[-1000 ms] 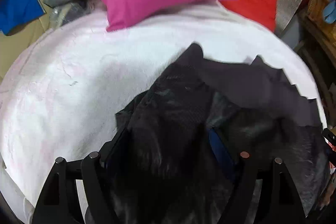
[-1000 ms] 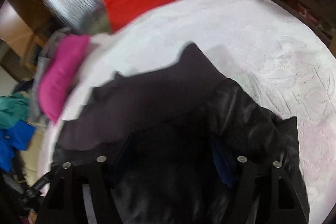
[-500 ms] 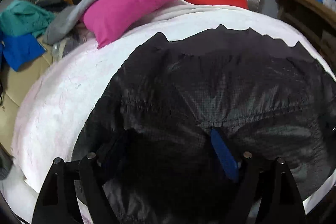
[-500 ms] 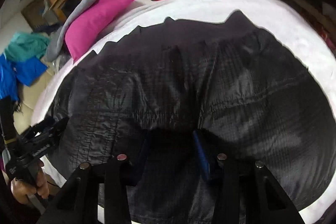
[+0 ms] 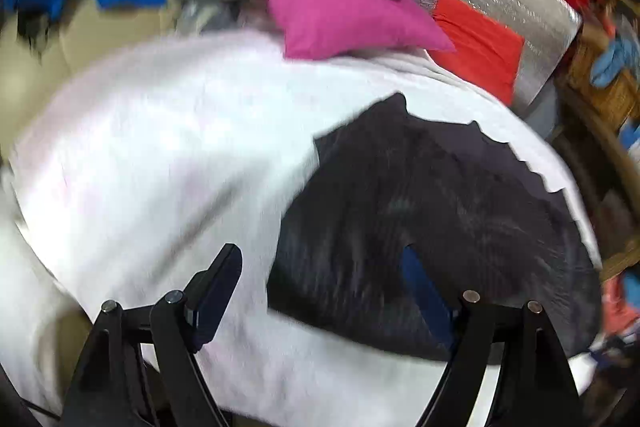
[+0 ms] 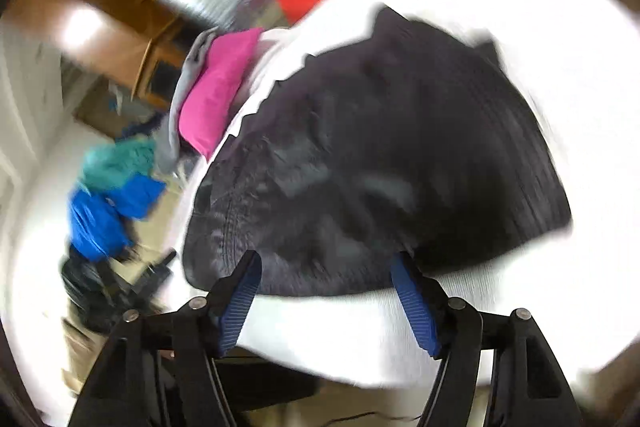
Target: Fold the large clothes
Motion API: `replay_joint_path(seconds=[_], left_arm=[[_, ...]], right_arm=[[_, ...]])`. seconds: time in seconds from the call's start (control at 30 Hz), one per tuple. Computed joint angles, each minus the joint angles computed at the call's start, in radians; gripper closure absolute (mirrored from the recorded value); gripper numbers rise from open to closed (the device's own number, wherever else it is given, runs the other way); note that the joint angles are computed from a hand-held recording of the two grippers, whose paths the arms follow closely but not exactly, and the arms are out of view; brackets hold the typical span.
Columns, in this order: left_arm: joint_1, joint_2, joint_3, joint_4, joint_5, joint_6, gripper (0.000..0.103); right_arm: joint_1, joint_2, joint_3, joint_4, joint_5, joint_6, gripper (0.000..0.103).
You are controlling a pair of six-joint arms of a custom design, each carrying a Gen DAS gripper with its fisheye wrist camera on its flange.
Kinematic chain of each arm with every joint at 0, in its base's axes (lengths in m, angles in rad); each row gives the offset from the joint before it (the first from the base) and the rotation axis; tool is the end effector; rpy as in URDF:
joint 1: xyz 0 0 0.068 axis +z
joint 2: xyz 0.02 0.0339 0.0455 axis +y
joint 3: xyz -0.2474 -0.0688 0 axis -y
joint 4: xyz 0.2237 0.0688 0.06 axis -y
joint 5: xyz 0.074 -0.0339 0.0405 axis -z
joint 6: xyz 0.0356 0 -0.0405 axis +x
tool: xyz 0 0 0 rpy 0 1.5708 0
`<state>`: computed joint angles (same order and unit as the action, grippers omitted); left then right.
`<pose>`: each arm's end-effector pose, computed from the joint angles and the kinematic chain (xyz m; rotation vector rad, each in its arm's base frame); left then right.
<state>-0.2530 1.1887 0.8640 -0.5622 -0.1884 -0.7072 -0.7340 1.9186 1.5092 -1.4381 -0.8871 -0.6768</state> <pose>0.2222 -0.0506 0.2441 -0.6306 2.3635 -0.1970 0.2465 -0.1852 0.2193 0.2394 2.5211 1.1422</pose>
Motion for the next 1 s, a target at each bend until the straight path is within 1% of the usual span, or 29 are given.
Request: replay_joint_path(seconds=[0.03, 0.1, 0.17, 0.2, 0.3, 0.37, 0.43, 0.47, 0.5, 0.53, 0.57, 0.6, 0.67, 0.73, 0.77, 0.83, 0.87, 0.9, 0.93, 0.97, 1.0], left_arm=[[0.006, -0.029, -0.033, 0.012, 0.038, -0.014, 0.02], [0.001, -0.056, -0.074, 0.021, 0.091, -0.032, 0.02], [-0.005, -0.039, -0.085, 0.027, 0.151, -0.039, 0.02], [0.01, -0.024, -0.092, 0.047, 0.211, -0.047, 0.02], [0.06, 0.03, -0.101, 0.117, 0.342, -0.075, 0.02], [0.097, 0.063, -0.112, 0.158, 0.388, -0.119, 0.02], [0.132, 0.072, -0.146, 0.235, 0.44, -0.18, 0.02], [0.144, 0.073, -0.153, 0.261, 0.452, -0.2, 0.02], [0.154, 0.086, -0.159, 0.307, 0.46, -0.219, 0.02], [0.155, 0.107, -0.15, 0.324, 0.459, -0.214, 0.02], [0.149, 0.136, -0.129, 0.321, 0.443, -0.2, 0.02], [0.134, 0.166, -0.102, 0.314, 0.415, -0.18, 0.021], [0.106, 0.211, -0.049, 0.31, 0.367, -0.144, 0.027], [0.098, 0.273, 0.038, 0.285, 0.329, -0.078, 0.036], [0.094, 0.291, 0.068, 0.277, 0.297, -0.059, 0.038], [0.075, 0.349, 0.143, 0.245, 0.182, 0.009, 0.039], [0.071, 0.38, 0.174, 0.221, 0.159, 0.044, 0.038], [0.058, 0.413, 0.203, 0.195, 0.149, 0.059, 0.037], [0.043, 0.416, 0.204, 0.188, 0.13, 0.047, 0.035], [0.03, 0.408, 0.195, 0.19, 0.109, 0.031, 0.035], [0.019, 0.393, 0.191, 0.174, 0.099, 0.022, 0.035]], right_arm=[[-0.018, 0.044, 0.01, -0.01, 0.011, 0.024, 0.031], [-0.011, 0.069, -0.004, 0.053, 0.016, 0.122, 0.031], [-0.015, 0.113, 0.004, 0.102, -0.013, 0.222, 0.031], [-0.02, 0.126, 0.008, 0.117, -0.025, 0.252, 0.031], [-0.003, 0.162, 0.019, 0.216, -0.054, 0.417, 0.029], [0.026, 0.183, 0.011, 0.284, -0.075, 0.512, 0.029], [0.04, 0.164, -0.024, 0.378, -0.109, 0.594, 0.029], [0.048, 0.14, -0.048, 0.432, -0.107, 0.622, 0.03], [0.065, 0.097, -0.089, 0.522, -0.086, 0.666, 0.033], [0.082, 0.077, -0.095, 0.564, -0.056, 0.686, 0.044], [0.114, 0.05, -0.106, 0.623, -0.009, 0.71, 0.052], [0.128, 0.044, -0.101, 0.644, 0.009, 0.723, 0.054], [0.162, 0.036, -0.076, 0.706, 0.045, 0.759, 0.06], [0.194, 0.03, -0.058, 0.785, 0.083, 0.808, 0.062], [0.217, 0.02, -0.055, 0.842, 0.127, 0.826, 0.062], [0.248, 0.013, -0.051, 0.876, 0.21, 0.802, 0.062], [0.272, 0.027, -0.037, 0.874, 0.266, 0.785, 0.061], [0.295, 0.051, -0.016, 0.854, 0.32, 0.768, 0.057], [0.307, 0.069, -0.01, 0.847, 0.356, 0.764, 0.046], [0.303, 0.064, -0.024, 0.865, 0.343, 0.782, 0.044], [0.299, 0.062, -0.019, 0.85, 0.332, 0.795, 0.043]])
